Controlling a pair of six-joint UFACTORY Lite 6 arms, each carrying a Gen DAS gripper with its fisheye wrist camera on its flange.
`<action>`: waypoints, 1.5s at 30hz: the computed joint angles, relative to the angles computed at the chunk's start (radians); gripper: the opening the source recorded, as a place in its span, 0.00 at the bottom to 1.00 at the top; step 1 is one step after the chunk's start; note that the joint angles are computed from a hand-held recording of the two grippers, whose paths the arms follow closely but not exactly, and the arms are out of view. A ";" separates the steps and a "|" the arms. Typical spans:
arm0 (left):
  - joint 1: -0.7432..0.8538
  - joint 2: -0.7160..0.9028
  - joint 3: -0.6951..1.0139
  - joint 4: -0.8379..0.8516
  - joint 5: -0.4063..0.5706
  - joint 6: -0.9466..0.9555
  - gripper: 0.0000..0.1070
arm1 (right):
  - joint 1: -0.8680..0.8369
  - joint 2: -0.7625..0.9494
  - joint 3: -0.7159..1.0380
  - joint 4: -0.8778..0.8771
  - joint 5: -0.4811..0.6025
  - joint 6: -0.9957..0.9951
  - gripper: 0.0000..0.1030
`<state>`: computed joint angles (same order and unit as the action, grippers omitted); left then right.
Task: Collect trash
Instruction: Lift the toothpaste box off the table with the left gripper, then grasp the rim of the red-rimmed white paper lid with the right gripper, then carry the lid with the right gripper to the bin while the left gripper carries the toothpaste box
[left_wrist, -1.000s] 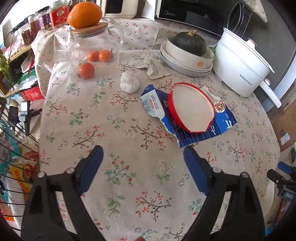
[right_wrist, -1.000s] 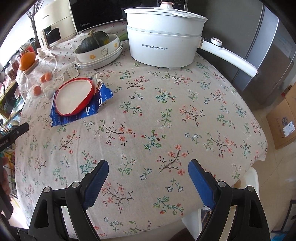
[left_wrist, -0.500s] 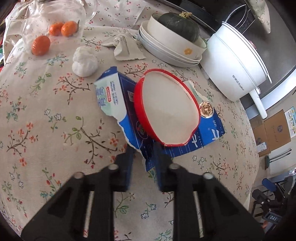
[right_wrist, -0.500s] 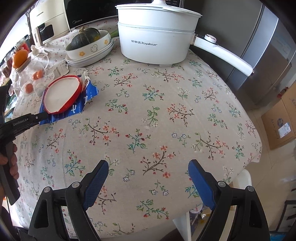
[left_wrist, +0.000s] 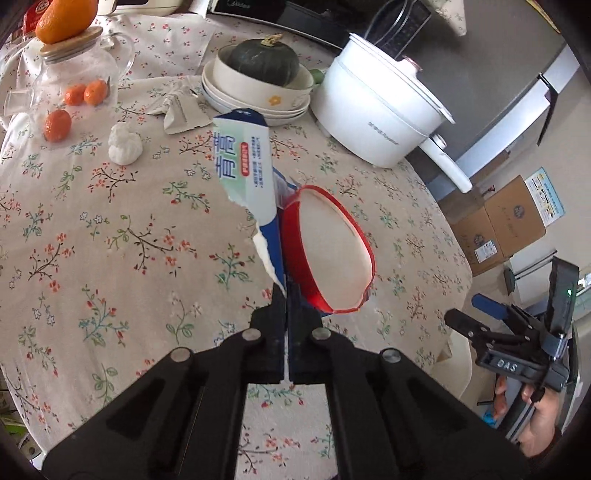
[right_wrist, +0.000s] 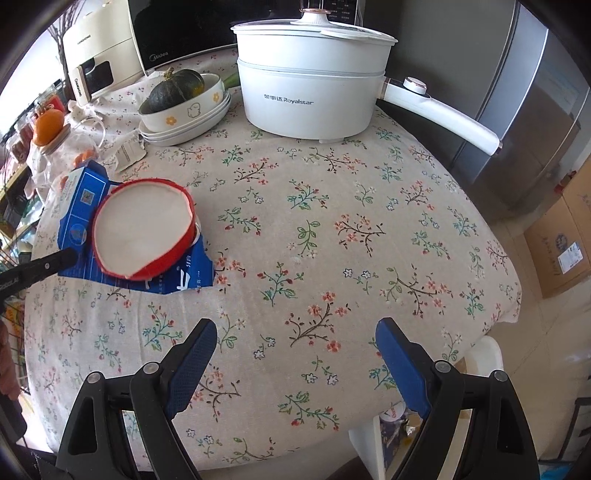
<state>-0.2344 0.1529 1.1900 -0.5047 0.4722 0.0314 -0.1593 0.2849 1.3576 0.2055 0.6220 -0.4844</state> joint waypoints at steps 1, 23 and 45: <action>-0.004 -0.029 -0.012 0.012 0.010 -0.008 0.01 | 0.000 -0.005 -0.002 0.007 0.003 -0.004 0.87; 0.124 -0.428 -0.310 0.243 0.029 -0.230 0.01 | 0.053 0.218 0.081 -0.011 0.042 0.121 0.64; -0.001 -0.478 -0.308 0.428 -0.027 -0.407 0.01 | -0.034 0.059 0.013 0.210 0.072 -0.107 0.05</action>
<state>-0.2351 -0.3252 0.8820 -0.0768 0.4447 -0.3754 -0.1938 0.3435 1.3705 0.4157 0.6943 -0.5914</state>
